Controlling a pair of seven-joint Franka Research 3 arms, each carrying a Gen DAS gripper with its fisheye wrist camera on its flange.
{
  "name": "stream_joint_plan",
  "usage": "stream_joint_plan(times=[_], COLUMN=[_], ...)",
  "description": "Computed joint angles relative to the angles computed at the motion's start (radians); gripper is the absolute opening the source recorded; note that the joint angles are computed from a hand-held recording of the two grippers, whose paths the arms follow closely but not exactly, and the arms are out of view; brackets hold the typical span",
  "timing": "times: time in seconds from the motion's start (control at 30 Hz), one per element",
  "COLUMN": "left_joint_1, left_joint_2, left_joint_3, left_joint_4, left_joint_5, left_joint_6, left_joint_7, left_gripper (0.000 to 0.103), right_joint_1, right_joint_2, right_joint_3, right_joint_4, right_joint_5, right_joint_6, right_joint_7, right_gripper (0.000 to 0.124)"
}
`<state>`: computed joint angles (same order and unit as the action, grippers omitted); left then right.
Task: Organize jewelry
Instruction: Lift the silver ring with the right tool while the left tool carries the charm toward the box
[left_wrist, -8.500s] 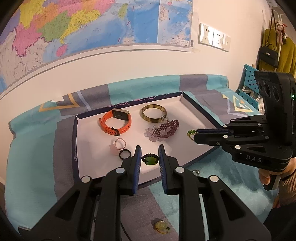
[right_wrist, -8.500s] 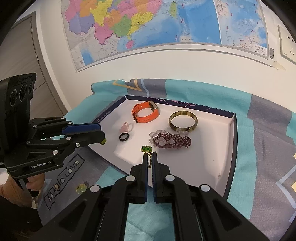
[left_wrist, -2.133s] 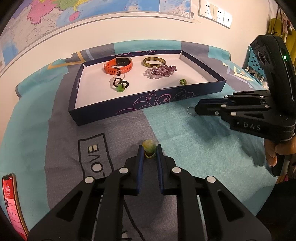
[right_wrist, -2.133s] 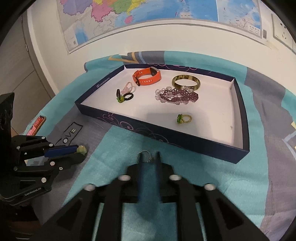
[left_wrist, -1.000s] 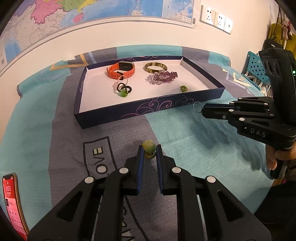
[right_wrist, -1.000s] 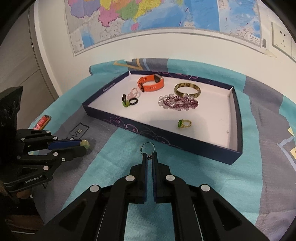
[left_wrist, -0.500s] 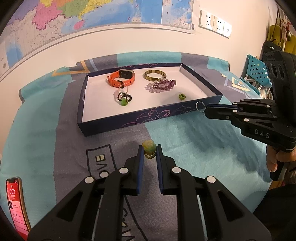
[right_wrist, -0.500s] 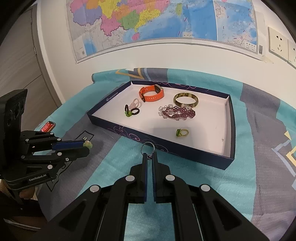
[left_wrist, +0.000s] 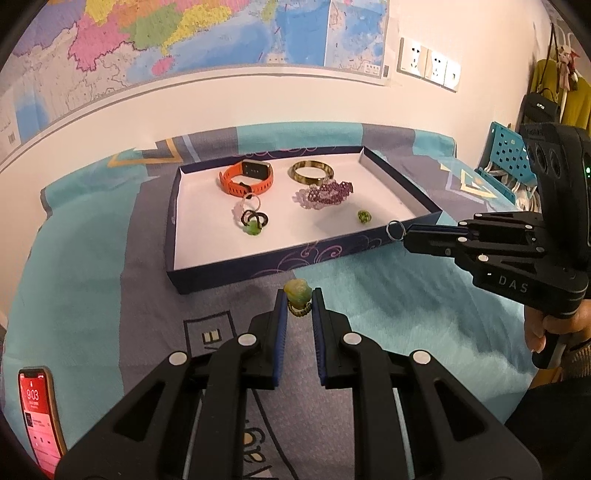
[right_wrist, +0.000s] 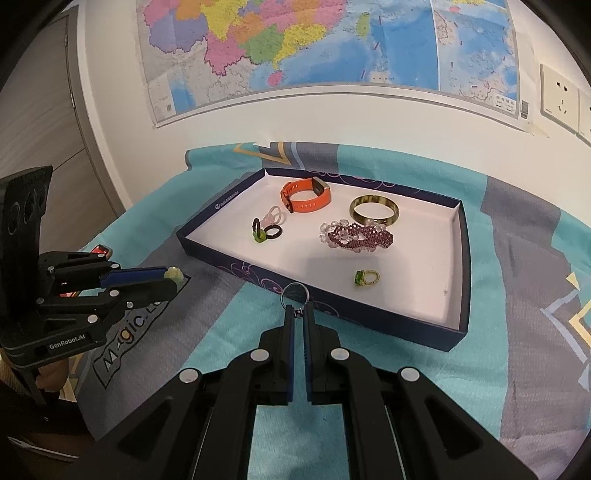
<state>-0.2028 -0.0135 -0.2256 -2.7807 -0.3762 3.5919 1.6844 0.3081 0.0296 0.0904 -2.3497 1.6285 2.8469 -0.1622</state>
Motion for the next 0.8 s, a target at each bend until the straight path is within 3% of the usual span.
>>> stream_joint_plan(times=[0.27,0.8], left_joint_1=[0.008,-0.006], left_joint_2=[0.004,0.026], left_joint_3=[0.009,0.021], left_joint_4=[0.012,0.07], left_joint_5=[0.023,-0.056], left_joint_6=[0.004,-0.002], left_joint_7=[-0.01,0.072], left_gripper=[0.014,0.014], right_joint_1=[0.003,-0.004], right_joint_2=[-0.001,0.021], right_joint_3=[0.003,0.003], right_joint_4=[0.012,0.048], right_joint_5=[0.005,-0.003], right_joint_6=[0.004,-0.003], right_joint_7=[-0.011,-0.009], right_gripper=[0.003,0.003])
